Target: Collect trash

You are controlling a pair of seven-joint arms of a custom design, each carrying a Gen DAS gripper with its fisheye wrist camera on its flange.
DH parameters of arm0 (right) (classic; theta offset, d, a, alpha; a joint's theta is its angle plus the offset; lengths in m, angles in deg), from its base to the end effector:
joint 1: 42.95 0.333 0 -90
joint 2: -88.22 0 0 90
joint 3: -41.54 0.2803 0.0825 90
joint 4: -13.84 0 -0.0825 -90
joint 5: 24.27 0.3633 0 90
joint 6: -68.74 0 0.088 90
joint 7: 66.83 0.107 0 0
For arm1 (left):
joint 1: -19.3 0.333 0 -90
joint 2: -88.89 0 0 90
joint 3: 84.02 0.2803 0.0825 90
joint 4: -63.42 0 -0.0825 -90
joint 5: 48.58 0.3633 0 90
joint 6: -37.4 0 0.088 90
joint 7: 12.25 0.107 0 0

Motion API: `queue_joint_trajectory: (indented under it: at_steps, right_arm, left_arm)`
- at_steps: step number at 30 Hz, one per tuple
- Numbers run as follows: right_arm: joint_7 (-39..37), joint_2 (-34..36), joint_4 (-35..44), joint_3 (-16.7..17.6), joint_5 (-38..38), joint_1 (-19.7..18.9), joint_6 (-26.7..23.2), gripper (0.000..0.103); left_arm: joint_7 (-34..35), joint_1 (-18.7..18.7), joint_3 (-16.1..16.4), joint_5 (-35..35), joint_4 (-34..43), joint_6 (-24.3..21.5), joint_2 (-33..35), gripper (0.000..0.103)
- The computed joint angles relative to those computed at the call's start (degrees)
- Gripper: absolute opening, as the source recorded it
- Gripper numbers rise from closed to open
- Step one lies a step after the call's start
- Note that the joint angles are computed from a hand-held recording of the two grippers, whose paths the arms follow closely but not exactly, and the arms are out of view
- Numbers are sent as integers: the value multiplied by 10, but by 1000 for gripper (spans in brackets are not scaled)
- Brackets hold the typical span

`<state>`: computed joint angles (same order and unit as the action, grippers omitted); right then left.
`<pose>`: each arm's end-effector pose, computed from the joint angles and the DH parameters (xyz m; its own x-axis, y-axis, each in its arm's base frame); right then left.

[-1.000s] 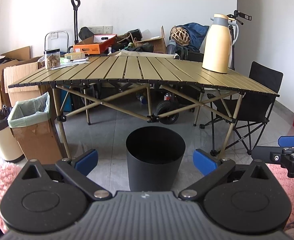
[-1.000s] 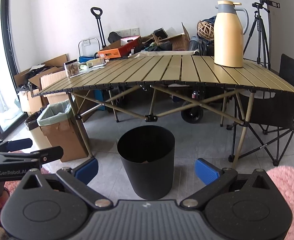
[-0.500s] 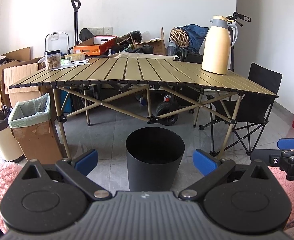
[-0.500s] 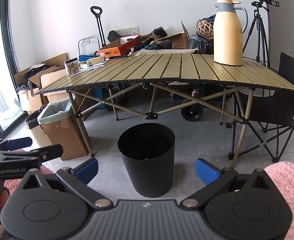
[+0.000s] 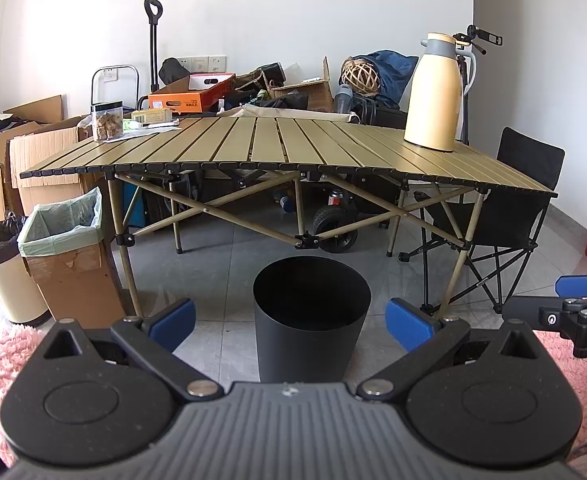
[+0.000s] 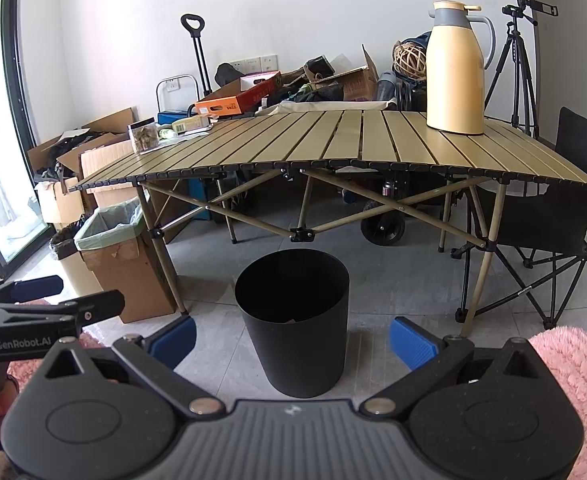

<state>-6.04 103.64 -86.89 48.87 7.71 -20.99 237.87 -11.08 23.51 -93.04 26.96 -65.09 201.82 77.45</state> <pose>0.5882 0.2801 0.4921 0.5316 -0.8379 -0.1242 -0.5403 -0.2225 -0.8115 0.4995 -0.0997 0.4840 0.2627 -0.9639 0.0443 -0.4647 -0.1667 -0.8696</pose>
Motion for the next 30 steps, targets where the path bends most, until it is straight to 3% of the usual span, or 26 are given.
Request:
queue_joint_trajectory:
  at_steps: [30]
  right_arm:
    - [5, 6, 8, -6, -10, 4, 4, 103]
  left_arm:
    - [1, 0, 0, 0, 2, 0, 1, 103]
